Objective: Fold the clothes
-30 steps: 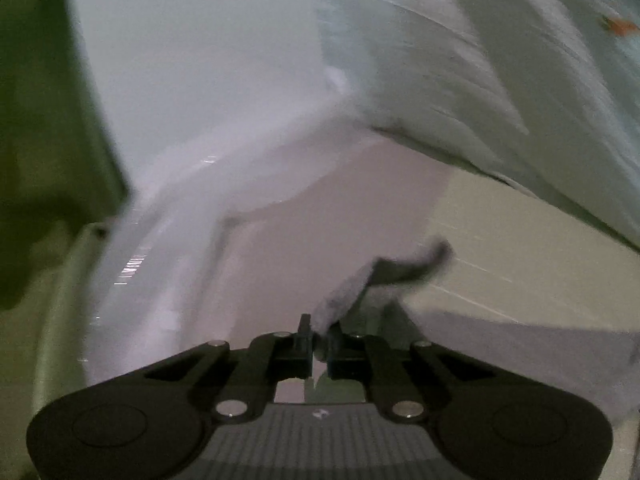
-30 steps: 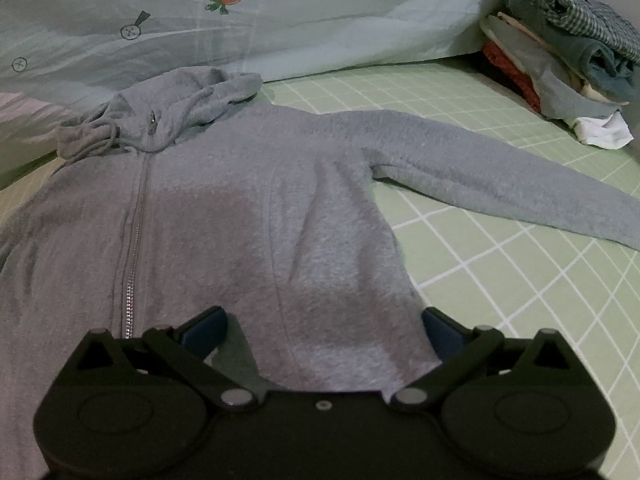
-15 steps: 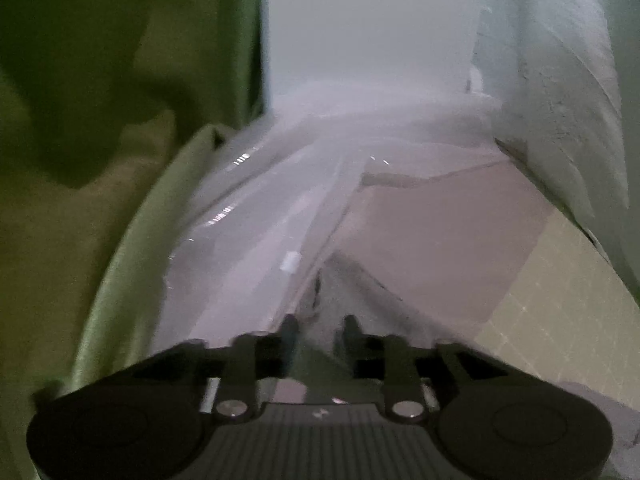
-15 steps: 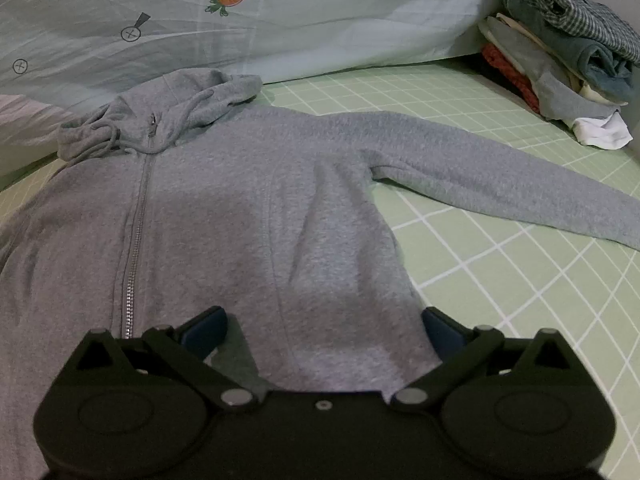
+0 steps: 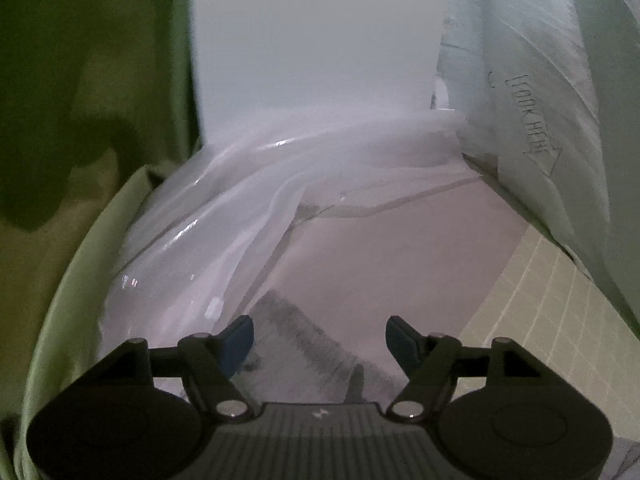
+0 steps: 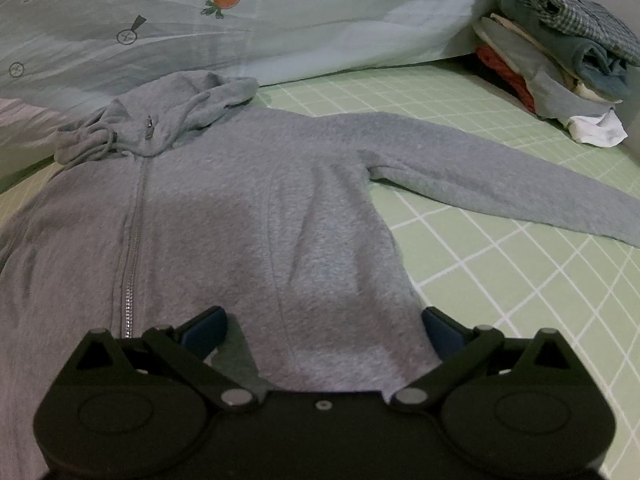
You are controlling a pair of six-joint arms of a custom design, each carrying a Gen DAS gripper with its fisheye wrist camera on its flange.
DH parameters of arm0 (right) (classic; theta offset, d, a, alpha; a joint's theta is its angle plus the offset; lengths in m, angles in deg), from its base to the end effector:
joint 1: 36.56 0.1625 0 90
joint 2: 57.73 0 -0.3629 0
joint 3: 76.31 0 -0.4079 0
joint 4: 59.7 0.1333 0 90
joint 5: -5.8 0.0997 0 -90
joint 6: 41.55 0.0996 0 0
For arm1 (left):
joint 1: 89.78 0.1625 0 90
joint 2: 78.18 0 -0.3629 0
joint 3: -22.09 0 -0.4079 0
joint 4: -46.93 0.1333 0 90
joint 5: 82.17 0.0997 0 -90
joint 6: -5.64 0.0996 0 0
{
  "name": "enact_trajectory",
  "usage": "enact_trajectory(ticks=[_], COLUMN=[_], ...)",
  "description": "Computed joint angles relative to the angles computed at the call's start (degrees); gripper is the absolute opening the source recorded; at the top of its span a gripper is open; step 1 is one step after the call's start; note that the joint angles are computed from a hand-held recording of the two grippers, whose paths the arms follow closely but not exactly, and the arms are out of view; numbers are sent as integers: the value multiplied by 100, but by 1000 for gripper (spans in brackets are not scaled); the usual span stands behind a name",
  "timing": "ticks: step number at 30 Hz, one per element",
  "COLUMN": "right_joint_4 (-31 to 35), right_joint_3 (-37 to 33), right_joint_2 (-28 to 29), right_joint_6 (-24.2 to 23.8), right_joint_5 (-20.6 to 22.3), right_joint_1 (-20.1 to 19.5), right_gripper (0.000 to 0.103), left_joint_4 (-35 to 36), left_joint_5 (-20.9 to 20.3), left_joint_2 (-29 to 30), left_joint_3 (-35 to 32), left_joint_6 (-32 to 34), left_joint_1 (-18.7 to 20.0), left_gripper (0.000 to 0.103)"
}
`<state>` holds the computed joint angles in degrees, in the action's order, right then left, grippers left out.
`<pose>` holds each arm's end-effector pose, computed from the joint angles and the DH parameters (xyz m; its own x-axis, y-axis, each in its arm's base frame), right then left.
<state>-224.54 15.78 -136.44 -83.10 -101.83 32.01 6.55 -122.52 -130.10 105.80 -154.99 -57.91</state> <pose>-0.1228 -0.5952 0.4662 -0.7069 0.1510 0.6910 -0.3933 0.7281 -0.5615 -0.3326 -0.4531 0.1251 -0.3233 -0.9202 -0.2206 -0.0208 0.2399 -0.9706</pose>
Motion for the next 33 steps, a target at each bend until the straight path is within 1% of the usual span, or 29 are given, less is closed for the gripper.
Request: enact_trajectory(ticks=[4,5,6,8,9,10,13,17,20,23,25,26,27,31,33], right_joint_4=[-85,-113,-141,-200,-230,-246,-229,-198,-253,-318,-352,-362,-368,-375,-375], right_joint_3=[11,19,28,50,62,67,57,41,63,81,95,99,102,97,91], right_joint_2=[29,34,39,42,42,42,46,49,49,62,67,67,66,71,75], right_joint_6=[69,82,92,96,96,93,105,121,115,136,150,150,149,150,144], right_joint_5=[-79,-91,-101,-93,-86,-78,-102,-135,-119,-137,-152,-151,-147,-138,-127], right_joint_1=[32,37,40,36,34,32,42,58,51,58,65,66,65,60,56], right_gripper=[103,103,103,103,103,103,103,103,103,103,103,103,103,103,103], left_joint_4=[1229,1339,1210,455,10,-415,-1076,-1502,-1302,-981,-765,-685,-638,-856,-426], left_joint_5=[-56,-4,84,253,277,226,-40,-152,-183,-324,-351,-375,-379,-97,293], left_joint_2=[552,597,545,255,90,-49,-206,-301,-195,-31,86,134,154,-136,-133], left_joint_3=[-733,-790,-722,-320,-73,139,438,675,531,303,126,66,37,311,219], left_joint_6=[-585,-558,-376,104,217,350,627,774,836,726,603,531,466,256,-88], left_joint_1=[13,19,45,133,179,236,377,476,523,562,607,604,597,505,351], left_gripper=[74,74,74,74,74,74,74,74,72,61,49,36,28,24,23])
